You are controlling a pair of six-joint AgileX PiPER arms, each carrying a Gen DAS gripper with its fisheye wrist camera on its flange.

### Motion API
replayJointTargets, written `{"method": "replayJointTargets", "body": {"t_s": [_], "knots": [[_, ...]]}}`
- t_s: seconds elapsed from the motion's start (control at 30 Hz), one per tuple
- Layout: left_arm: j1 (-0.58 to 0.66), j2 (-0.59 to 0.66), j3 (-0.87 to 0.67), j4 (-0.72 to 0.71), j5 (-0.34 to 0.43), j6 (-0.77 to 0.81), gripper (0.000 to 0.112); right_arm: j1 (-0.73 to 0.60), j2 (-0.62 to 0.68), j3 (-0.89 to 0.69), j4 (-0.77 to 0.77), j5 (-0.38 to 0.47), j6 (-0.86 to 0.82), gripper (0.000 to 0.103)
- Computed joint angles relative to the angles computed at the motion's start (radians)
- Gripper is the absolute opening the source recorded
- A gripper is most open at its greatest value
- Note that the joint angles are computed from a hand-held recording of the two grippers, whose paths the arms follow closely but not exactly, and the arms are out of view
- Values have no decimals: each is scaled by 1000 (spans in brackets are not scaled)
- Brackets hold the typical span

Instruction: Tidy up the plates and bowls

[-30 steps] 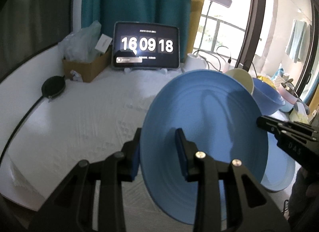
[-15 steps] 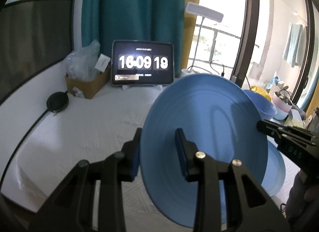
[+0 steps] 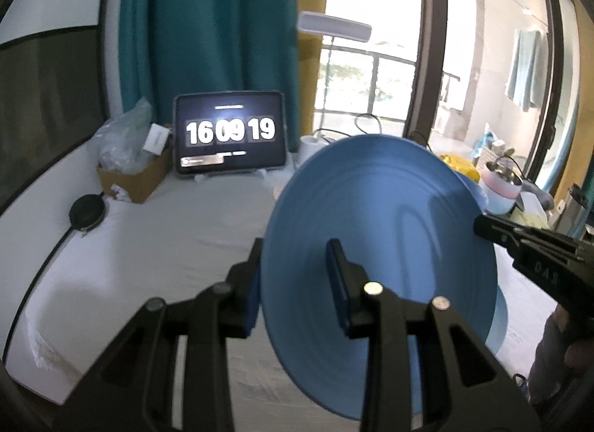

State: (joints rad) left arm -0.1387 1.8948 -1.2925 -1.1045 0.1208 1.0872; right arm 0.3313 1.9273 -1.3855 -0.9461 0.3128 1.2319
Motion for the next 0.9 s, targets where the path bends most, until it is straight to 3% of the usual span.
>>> {"method": "replayJointTargets", "body": {"t_s": [0.4,0.63,0.9], "knots": [[-117,45,-66,578,33,-574,33,-93,-81,157,-148,-57,186,10],[-170,89,-114,728,66,-720,33,-149,-99,226,-226,-84,284,10],[-219,163,-186,900,107,-898,33,-204,-72,240,-191,-106,243,10]]}}
